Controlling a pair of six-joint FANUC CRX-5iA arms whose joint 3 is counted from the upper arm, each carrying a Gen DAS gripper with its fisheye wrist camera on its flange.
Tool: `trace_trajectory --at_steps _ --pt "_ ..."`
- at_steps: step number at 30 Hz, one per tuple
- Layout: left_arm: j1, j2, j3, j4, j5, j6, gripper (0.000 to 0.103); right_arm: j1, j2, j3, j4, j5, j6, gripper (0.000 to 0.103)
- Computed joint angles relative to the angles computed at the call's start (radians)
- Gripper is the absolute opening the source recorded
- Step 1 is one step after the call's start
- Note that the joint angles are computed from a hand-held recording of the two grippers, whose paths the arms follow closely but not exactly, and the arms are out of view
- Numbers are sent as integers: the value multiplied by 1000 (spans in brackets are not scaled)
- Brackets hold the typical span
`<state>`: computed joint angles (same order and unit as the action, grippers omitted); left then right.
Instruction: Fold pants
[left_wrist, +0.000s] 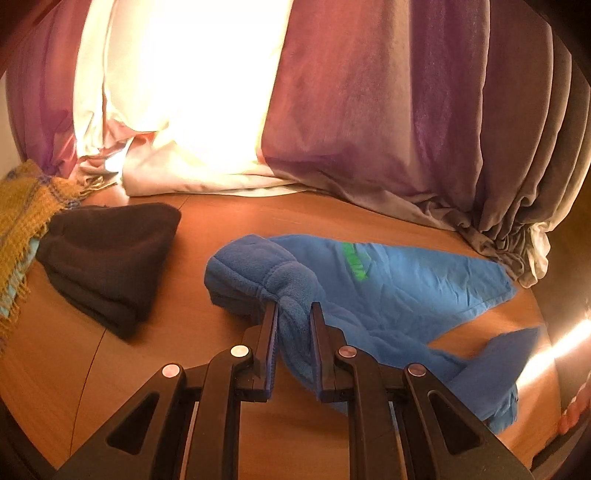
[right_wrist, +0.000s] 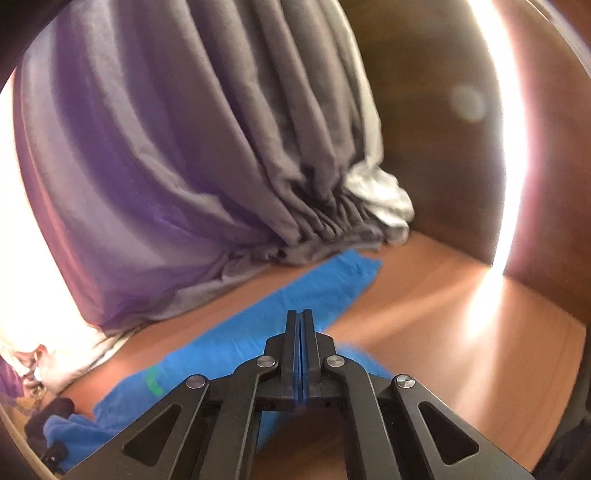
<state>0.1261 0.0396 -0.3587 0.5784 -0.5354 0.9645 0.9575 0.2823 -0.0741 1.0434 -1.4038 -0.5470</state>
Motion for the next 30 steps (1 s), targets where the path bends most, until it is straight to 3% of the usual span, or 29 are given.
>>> trace_trajectory --at_steps 4,7,12,18,20,21,30 --pt "-17 61 79 -68 -38 94 16 -57 24 32 37 50 116 1" --pt "-35 94 135 -134 -42 178 16 -90 19 29 25 141 171 1" --pt "-70 142 219 -235 -62 271 16 -99 7 25 -45 208 275 2" --pt "-116 178 299 -330 -91 316 16 -95 7 99 -251 190 626 8" --pt "-123 176 297 -327 -92 316 16 -104 10 154 -368 160 766 27" --pt "-127 173 293 -331 -88 320 16 -109 10 173 -414 152 816 31" --pt "-126 170 284 -337 -101 346 16 -149 51 308 -708 91 1206 32"
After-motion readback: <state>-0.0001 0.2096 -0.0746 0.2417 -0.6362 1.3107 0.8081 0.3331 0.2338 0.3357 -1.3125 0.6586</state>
